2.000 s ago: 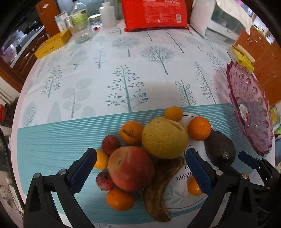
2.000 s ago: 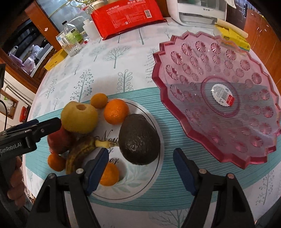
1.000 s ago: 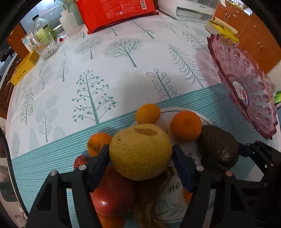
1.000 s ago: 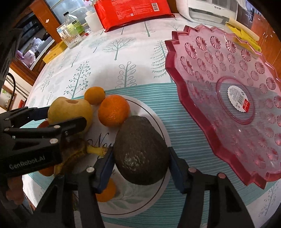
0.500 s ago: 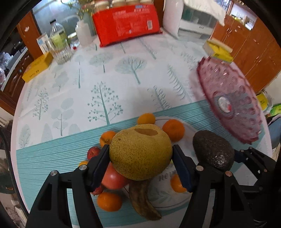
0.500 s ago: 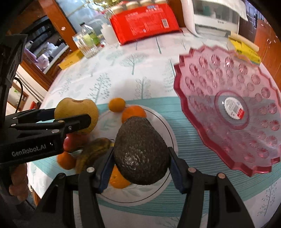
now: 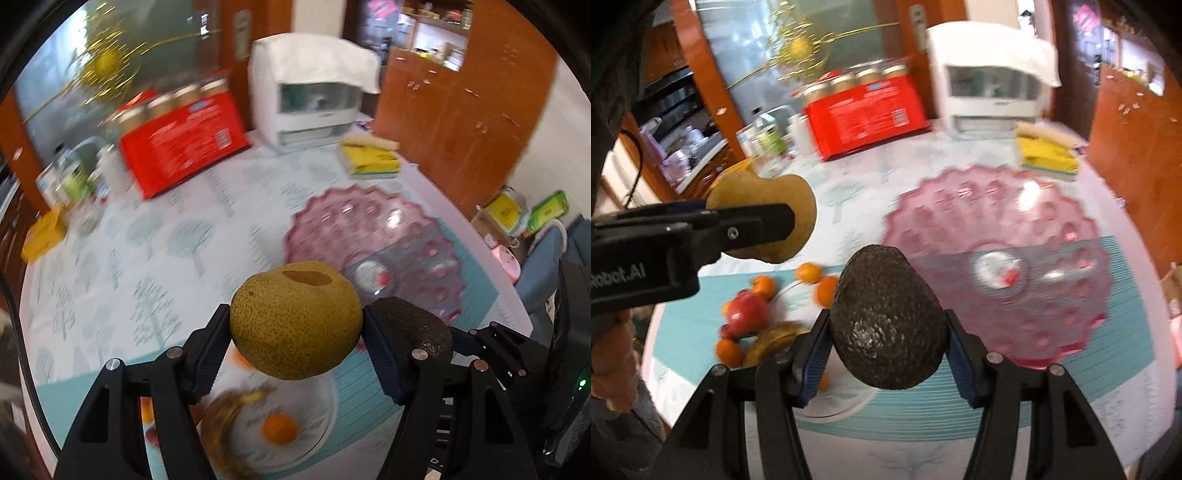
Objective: Organize fruits
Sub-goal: 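Carry the pear and avocado over the pink glass bowl and lower them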
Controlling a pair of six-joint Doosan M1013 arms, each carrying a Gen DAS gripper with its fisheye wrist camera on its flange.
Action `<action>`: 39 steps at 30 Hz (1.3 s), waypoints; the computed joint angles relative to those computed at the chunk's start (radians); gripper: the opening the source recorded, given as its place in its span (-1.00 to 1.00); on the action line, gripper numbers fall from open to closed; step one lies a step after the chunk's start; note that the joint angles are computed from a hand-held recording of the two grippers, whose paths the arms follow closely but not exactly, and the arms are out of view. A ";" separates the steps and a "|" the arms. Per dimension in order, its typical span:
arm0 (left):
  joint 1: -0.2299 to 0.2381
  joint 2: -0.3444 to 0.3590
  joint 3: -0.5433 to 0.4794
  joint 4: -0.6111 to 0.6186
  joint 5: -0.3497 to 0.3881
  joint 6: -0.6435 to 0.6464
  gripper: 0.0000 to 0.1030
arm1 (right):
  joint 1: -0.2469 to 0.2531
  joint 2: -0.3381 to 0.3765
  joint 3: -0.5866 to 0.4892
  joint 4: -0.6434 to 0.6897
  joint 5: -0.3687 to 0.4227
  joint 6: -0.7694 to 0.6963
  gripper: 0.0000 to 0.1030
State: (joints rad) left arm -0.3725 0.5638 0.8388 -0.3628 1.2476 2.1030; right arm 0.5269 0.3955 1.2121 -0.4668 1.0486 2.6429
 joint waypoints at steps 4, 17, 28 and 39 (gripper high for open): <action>-0.039 0.030 -0.029 -0.006 -0.005 0.016 0.33 | -0.019 -0.021 0.032 -0.067 0.059 0.041 0.13; -0.131 0.168 -0.112 0.154 0.065 -0.035 0.33 | -0.111 -0.004 0.114 0.007 0.131 0.031 0.14; -0.141 0.198 -0.127 0.183 0.095 -0.042 0.36 | -0.126 0.009 0.109 0.043 0.095 -0.014 0.18; -0.123 0.174 -0.122 0.164 0.083 -0.048 0.80 | -0.107 -0.013 0.123 -0.001 0.054 0.028 0.36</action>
State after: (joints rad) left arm -0.4950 0.7383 0.7166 -0.1988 1.3309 2.0546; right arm 0.4197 0.3823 1.3349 -0.4678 1.1028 2.6713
